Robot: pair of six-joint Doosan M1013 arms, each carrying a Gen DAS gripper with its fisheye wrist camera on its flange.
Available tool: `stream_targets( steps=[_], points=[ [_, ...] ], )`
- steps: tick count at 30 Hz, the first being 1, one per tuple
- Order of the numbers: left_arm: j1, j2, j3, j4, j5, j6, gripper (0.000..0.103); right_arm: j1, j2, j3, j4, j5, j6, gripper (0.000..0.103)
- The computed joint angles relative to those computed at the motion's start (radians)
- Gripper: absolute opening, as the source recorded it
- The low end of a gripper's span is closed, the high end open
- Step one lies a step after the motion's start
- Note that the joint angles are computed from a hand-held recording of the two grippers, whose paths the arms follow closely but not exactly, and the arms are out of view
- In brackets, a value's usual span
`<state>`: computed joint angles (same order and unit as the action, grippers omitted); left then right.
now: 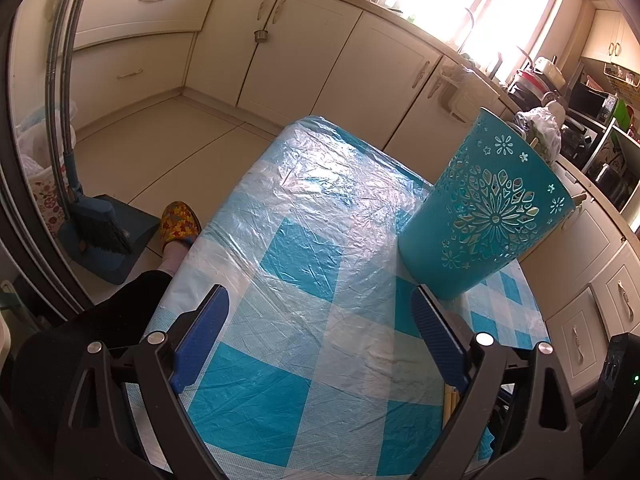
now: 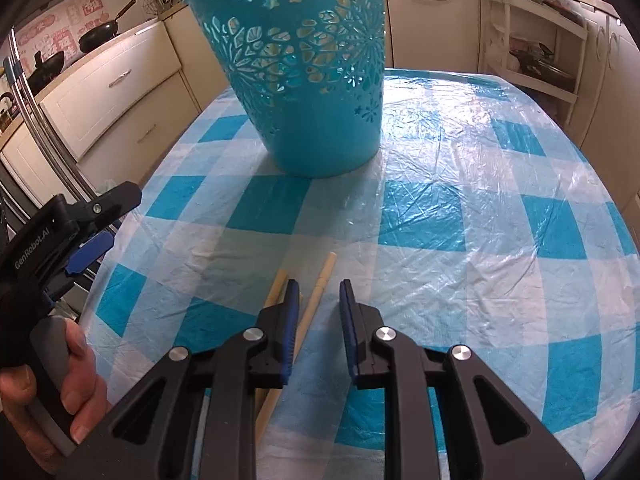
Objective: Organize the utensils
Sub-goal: 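Lower the open right tool back to the chopsticks on the cloth, then grasp a chopstick with the left tool while the right tool grasps another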
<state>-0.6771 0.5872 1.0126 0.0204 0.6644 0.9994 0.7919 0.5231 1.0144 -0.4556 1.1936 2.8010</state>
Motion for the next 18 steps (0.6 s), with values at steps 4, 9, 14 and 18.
stream_targets(
  steps=[4,9,14,18],
  points=[
    [0.0,0.001,0.0,-0.002,0.0,-0.001,0.088,-0.004,-0.019,0.025,0.017,-0.002,-0.06,0.01],
    [-0.003,0.004,-0.008,0.002,0.014,0.003,0.089,-0.01,-0.069,0.101,0.0,-0.016,-0.049,0.01],
    [-0.019,0.005,-0.04,-0.086,0.129,0.201,0.089,-0.023,-0.126,0.201,-0.007,-0.145,0.035,0.01],
    [-0.065,-0.007,-0.042,-0.033,0.211,0.358,0.089,-0.029,-0.148,0.242,-0.007,-0.211,0.089,0.01]
  ],
)
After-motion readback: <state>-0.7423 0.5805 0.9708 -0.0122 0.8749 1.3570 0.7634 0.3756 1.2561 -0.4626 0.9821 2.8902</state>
